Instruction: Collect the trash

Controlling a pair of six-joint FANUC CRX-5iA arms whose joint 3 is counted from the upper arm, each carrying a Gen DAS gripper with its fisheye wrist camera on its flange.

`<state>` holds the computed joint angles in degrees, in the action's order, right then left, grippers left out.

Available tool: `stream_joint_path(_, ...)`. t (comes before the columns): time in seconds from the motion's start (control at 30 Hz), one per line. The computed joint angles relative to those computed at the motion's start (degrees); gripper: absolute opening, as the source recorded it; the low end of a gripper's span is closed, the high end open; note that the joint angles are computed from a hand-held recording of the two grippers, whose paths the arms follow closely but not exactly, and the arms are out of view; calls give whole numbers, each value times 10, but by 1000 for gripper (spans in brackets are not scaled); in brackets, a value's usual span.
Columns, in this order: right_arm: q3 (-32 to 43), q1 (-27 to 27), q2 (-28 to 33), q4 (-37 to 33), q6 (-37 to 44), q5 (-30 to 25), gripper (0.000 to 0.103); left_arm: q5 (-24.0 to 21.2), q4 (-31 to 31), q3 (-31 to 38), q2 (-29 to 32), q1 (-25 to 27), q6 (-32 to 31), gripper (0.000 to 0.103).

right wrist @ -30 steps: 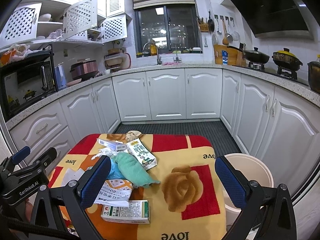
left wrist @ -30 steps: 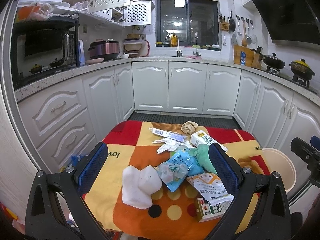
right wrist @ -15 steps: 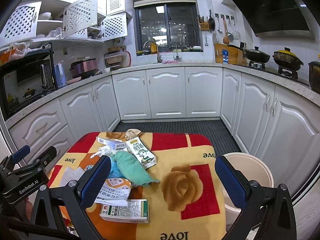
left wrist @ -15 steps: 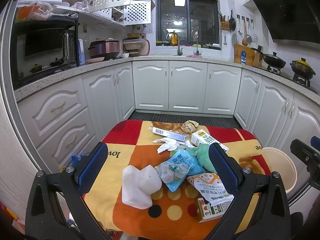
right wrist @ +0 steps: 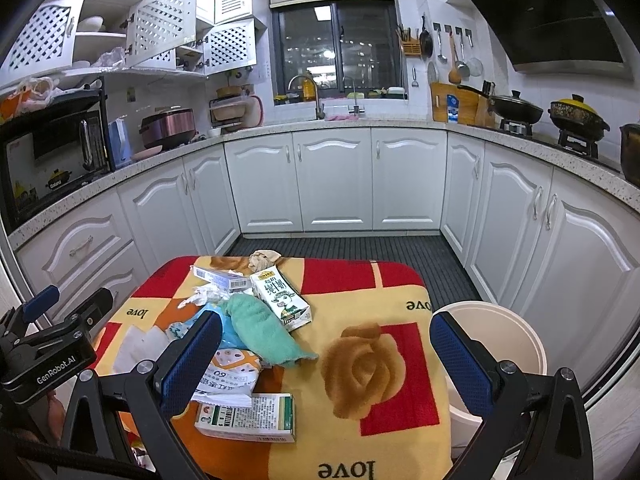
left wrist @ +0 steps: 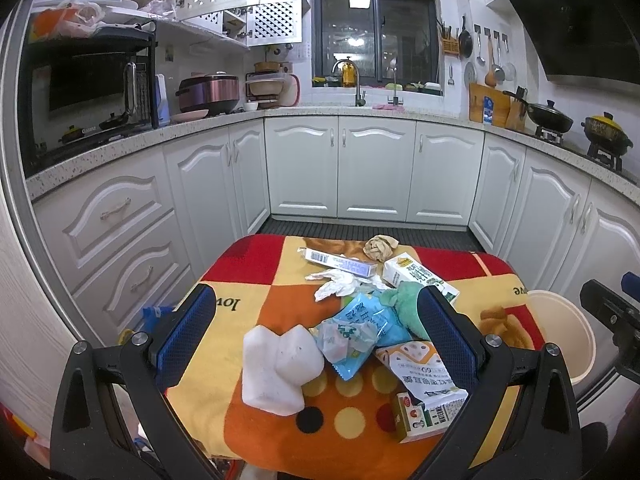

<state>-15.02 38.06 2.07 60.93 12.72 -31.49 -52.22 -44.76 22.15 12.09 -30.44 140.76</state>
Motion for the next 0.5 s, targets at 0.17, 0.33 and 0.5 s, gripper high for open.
stream_joint_path(0.17, 4, 1, 2, -14, 11, -2, 103, -2, 3, 1, 1, 1, -2, 101)
stream_joint_path(0.33, 6, 1, 4, -18, 16, -2, 103, -5, 5, 3, 3, 3, -2, 101)
stream_joint_path(0.5, 11, 4, 9, -34, 32, -5, 103, -7, 8, 5, 6, 4, -4, 101)
